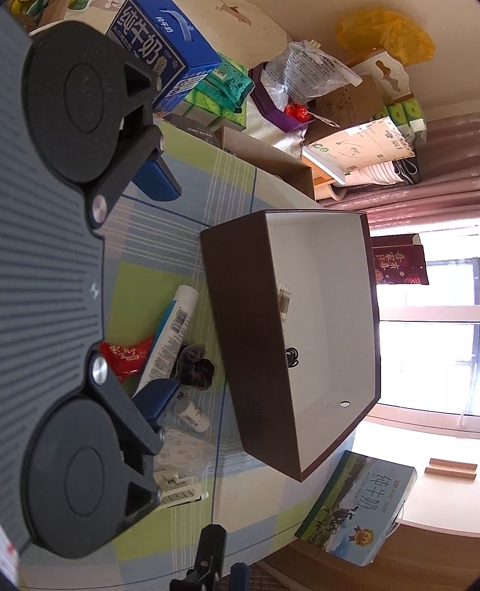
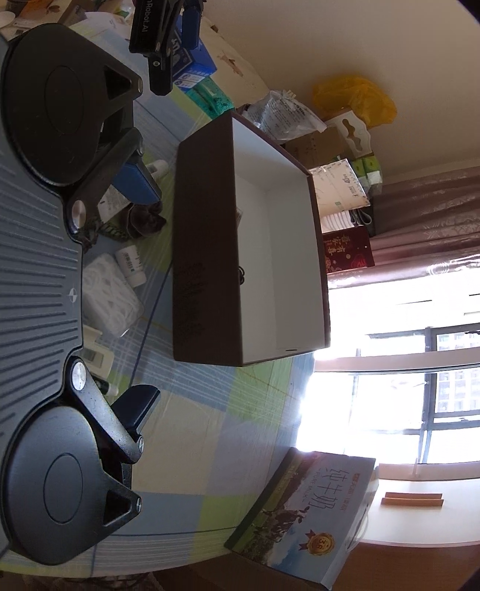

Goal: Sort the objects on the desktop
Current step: 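Withdraw both tools from the box back toward the table items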

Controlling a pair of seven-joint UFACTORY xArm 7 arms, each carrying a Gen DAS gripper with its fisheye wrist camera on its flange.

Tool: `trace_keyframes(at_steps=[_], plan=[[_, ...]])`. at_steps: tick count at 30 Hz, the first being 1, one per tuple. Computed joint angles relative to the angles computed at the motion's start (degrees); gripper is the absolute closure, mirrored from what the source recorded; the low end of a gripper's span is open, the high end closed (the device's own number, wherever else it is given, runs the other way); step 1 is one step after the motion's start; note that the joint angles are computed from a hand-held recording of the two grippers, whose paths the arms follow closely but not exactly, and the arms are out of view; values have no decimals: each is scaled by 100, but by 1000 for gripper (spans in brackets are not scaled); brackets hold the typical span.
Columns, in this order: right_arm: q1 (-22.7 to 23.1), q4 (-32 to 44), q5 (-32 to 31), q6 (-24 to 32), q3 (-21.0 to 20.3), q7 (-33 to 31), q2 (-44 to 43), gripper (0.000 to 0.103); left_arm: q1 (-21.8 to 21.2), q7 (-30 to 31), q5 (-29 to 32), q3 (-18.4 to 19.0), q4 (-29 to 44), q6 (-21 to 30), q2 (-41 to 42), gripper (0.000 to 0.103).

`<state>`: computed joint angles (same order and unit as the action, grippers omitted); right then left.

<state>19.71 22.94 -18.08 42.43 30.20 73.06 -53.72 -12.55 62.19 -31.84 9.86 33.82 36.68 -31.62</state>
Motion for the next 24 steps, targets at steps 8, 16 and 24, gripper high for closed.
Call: trace_keyframes(at_steps=[8, 16, 24], plan=[[444, -234, 320, 273, 77, 304, -99, 2, 102, 127, 132, 56, -213, 169, -135, 2], [795, -465, 574, 633, 12, 631, -298, 2, 135, 136, 195, -11, -350, 142, -153, 2], [989, -618, 605, 797, 9, 848, -360, 2, 85, 93, 226, -67, -440, 5, -37, 2]])
